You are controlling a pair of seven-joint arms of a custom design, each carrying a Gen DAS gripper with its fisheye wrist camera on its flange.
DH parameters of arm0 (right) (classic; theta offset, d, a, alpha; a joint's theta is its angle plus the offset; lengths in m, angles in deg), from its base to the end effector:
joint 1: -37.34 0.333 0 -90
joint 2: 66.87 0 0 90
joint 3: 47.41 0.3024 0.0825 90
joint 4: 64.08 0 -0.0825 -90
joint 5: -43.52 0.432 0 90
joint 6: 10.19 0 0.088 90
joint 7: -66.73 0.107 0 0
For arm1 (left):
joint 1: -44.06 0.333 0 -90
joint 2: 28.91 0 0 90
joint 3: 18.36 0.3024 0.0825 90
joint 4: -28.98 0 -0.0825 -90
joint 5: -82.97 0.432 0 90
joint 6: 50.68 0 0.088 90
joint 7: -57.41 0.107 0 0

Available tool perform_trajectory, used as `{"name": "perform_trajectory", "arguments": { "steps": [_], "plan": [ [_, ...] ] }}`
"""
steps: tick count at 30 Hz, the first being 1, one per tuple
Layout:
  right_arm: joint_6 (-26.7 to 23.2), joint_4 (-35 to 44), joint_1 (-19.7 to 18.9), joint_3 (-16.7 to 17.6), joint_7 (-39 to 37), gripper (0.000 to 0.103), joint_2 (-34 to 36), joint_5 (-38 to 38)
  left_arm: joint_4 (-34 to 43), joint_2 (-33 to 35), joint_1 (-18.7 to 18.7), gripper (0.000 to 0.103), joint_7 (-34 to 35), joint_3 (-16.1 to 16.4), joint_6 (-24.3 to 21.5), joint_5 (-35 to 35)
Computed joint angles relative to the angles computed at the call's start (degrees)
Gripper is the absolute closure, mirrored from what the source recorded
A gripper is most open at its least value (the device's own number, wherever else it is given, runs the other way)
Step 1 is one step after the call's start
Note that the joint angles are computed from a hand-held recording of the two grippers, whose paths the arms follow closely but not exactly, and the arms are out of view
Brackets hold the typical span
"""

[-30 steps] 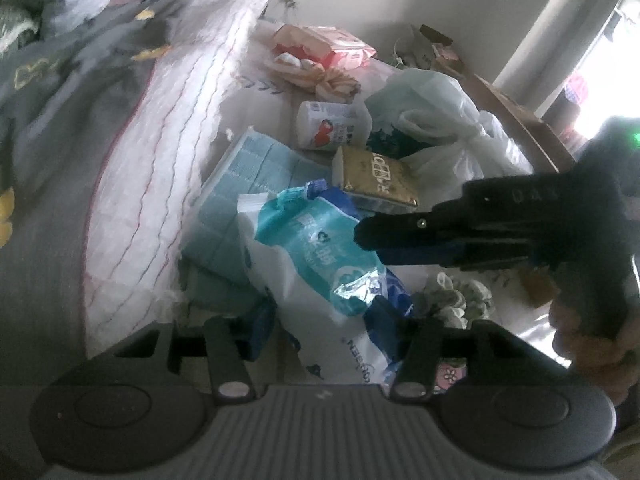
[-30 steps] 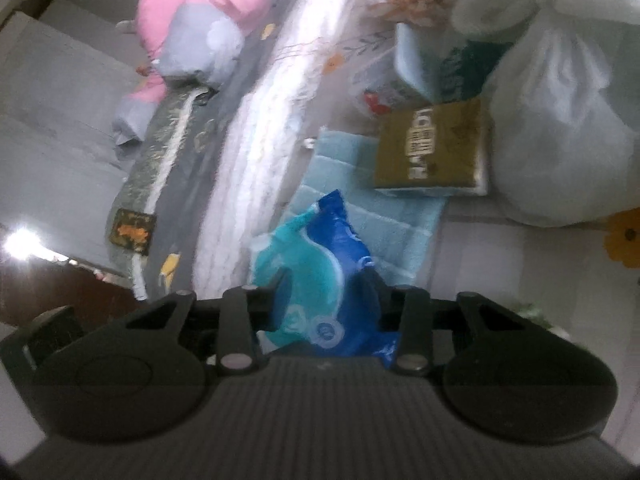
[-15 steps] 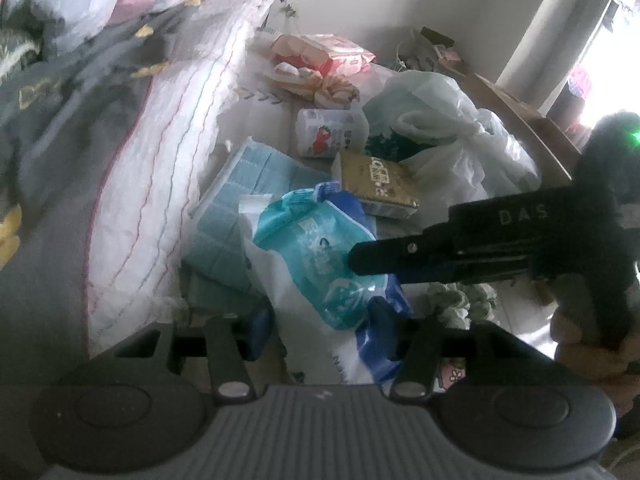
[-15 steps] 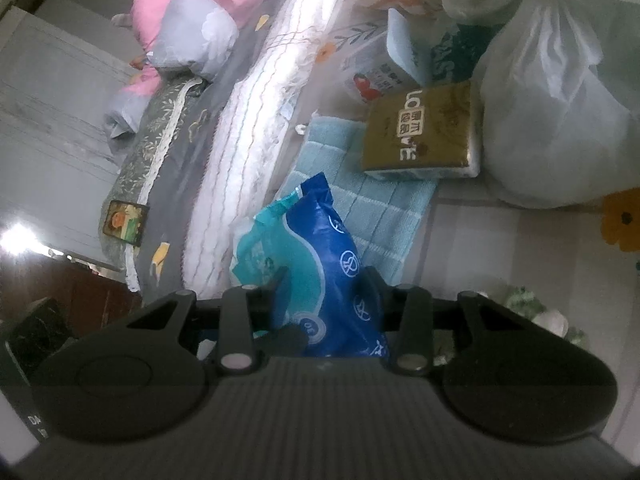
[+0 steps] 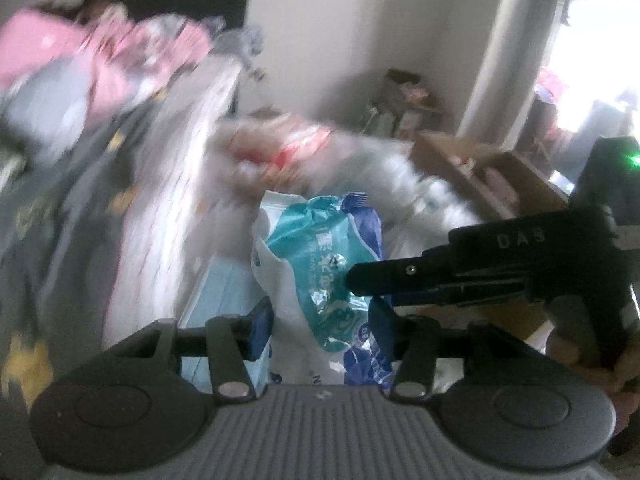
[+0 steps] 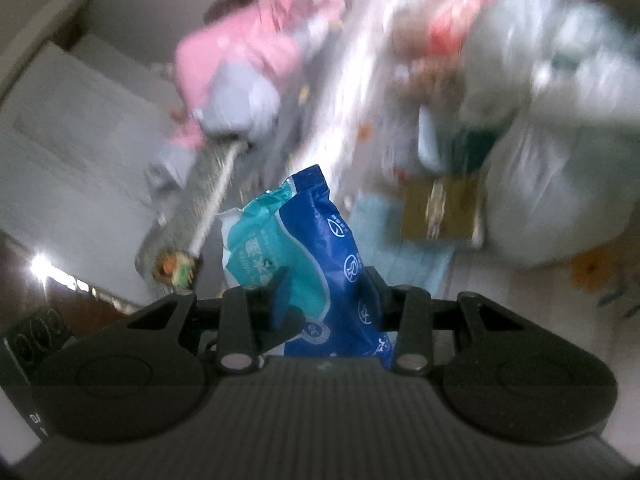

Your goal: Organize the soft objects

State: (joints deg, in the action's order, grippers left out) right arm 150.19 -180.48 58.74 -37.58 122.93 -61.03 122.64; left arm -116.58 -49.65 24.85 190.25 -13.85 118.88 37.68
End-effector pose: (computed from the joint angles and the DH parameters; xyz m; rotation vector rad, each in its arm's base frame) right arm 0.5696 0.2894 0.4029 -1.4734 1.5828 0.2462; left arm 0.4945 -0.0801 0.4338 -1.5556 2.0492 -1.0367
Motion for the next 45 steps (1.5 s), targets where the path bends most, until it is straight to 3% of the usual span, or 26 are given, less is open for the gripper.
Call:
{"name": "perform_trajectory", "arguments": {
  "steps": [5, 9, 14, 20, 25, 28, 31, 34, 39, 41, 45],
  "plan": [
    [2.89, -3.94, -1.24, -2.40, -8.01, 0.066, -6.78, 8.57, 7.00, 4.09, -4.45, 0.051, 4.45, -1.25, 1.79, -1.67],
    [4.43, -7.58, -2.74, -5.72, -7.79, 0.066, -12.06, 7.37, 16.18, 10.93, -5.81, 0.051, 7.56, -4.36, -0.18, -4.76],
    [3.49, -11.31, -6.71, -10.11, 5.19, 0.066, -15.87, -8.48, 30.04, 22.62, -4.12, 0.049, 4.11, -9.60, -7.81, -0.95],
    [-7.76, -8.17, -13.93, -14.55, 23.16, 0.066, -10.86, -28.98, 49.48, 40.17, -3.28, 0.049, -10.52, -12.87, -20.97, 11.56],
    [-13.76, -3.32, -18.42, -14.78, 28.14, 0.066, -4.11, -37.57, 63.63, 52.54, -3.65, 0.049, -20.79, -14.31, -31.34, 19.60],
    [-15.12, -0.06, -20.22, -13.98, 29.49, 0.066, 0.10, -42.06, 70.05, 58.01, -3.91, 0.049, -25.03, -15.08, -34.58, 23.66],
    [-16.20, 2.51, -21.38, -13.05, 31.04, 0.067, 3.56, -45.32, 75.36, 62.32, -4.93, 0.041, -28.98, -14.97, -35.53, 28.82],
    [-15.72, 4.14, -21.79, -12.22, 32.77, 0.067, 5.60, -48.73, 77.83, 64.06, -4.29, 0.034, -30.97, -16.53, -35.99, 31.32],
    [-13.41, 3.39, -22.13, -11.77, 35.11, 0.065, 4.48, -51.93, 78.13, 63.99, -2.08, 0.032, -32.59, -19.73, -36.19, 34.38],
    [-12.01, 2.47, -22.51, -11.46, 34.54, 0.065, 3.44, -50.99, 75.86, 62.30, -0.22, 0.026, -32.18, -21.43, -34.95, 33.34],
    [-9.02, -0.60, -22.68, -11.10, 32.13, 0.065, -0.15, -47.29, 69.92, 57.59, 4.38, 0.025, -27.79, -24.86, -31.92, 28.67]
  ]
}}
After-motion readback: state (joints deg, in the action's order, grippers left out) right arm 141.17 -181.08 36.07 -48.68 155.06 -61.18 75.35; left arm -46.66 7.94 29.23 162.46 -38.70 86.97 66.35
